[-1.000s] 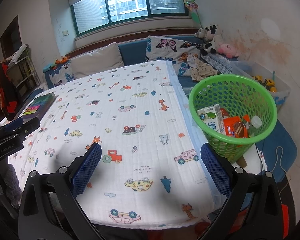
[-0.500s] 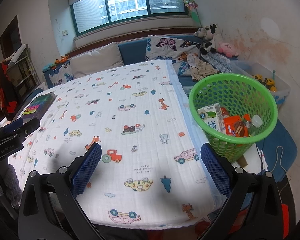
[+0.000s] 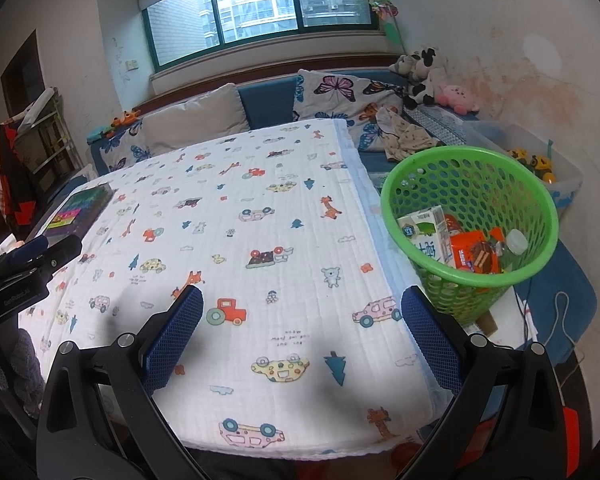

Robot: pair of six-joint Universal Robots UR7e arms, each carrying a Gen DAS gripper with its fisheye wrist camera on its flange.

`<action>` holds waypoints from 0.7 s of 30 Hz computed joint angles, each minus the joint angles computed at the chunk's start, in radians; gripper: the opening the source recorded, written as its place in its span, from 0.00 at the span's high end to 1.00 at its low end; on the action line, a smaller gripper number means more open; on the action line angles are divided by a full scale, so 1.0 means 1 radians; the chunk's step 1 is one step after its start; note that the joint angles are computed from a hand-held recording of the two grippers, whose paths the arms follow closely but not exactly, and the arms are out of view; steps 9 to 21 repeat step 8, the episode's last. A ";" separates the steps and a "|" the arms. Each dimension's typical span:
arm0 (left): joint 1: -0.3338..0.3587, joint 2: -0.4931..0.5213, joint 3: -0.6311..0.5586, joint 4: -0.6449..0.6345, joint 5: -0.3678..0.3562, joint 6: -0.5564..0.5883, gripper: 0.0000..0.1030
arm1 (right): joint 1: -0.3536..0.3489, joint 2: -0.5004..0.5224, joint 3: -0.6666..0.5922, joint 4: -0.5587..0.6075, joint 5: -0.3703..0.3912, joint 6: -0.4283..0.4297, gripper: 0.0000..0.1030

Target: Collect trash

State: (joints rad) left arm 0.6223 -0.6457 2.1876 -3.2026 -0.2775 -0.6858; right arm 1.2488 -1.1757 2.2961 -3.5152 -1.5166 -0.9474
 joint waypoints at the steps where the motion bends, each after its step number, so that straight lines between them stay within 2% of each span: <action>1: 0.001 -0.001 0.000 0.005 -0.002 -0.003 0.07 | 0.001 0.002 0.000 -0.002 -0.001 0.001 0.04; 21: 0.006 -0.007 0.001 0.030 -0.004 -0.030 0.07 | 0.005 0.009 -0.002 -0.005 -0.006 0.000 0.04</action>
